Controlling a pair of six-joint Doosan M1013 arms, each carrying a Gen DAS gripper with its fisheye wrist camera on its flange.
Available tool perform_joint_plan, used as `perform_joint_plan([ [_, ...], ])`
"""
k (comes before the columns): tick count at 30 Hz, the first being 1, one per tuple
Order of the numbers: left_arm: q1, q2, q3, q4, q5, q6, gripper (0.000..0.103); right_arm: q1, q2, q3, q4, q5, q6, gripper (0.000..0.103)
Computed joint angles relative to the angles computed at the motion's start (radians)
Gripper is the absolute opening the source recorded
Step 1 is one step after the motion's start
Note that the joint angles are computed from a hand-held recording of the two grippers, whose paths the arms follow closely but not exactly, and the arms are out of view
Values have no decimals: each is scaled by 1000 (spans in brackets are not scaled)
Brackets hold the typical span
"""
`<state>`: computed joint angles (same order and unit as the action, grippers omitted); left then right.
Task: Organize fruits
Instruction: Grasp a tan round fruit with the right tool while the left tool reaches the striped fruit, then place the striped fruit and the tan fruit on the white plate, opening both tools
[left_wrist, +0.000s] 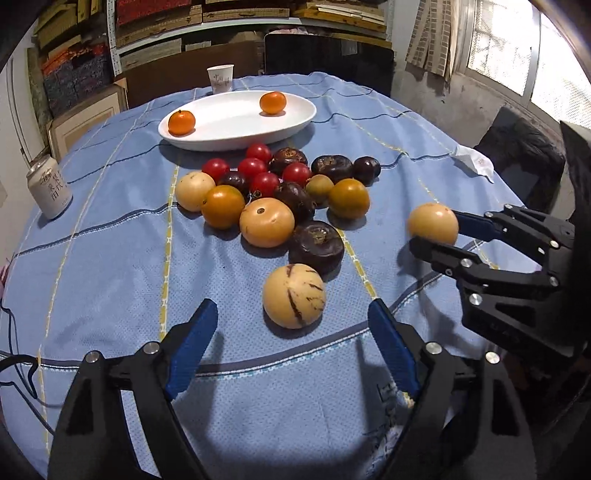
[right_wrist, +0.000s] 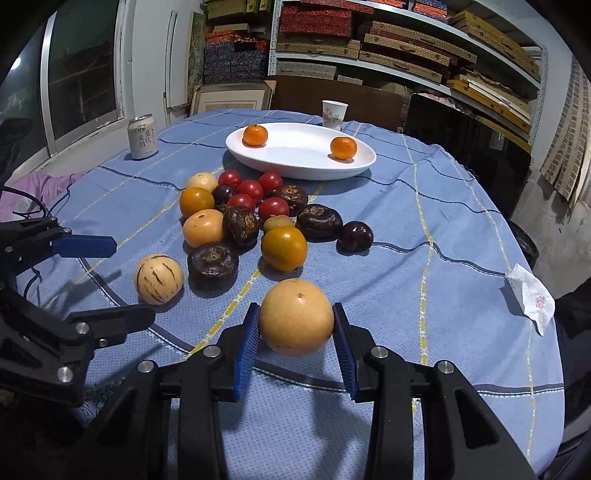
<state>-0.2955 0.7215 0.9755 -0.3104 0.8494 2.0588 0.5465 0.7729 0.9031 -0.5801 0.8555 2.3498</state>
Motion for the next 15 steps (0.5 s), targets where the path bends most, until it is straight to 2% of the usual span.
perform_joint_plan([
  [4,-4,30,-37,37,26,-57,79,-3,-1,5,9,-2,0,39],
  [5,-5,40,-51,47,47,-67,64,-3,-1,6,10,-2,0,39],
  [6,-6,49,-64,48,69,-70,54,-4,-3,8,8,-4,2,39],
  [8,-10,43,-50,62,45,-64,53,-4,-6,14,4,-9,8,39],
  [9,-8,42,-49,43,48,-48,40,-5,-7,15,3,-11,11,39],
  [10,-7,40,-49,34,51,-44,38,-6,-8,17,3,-13,12,39],
  [15,2,4,-9,8,-28,-40,38,-10,-13,19,6,-26,12,39],
])
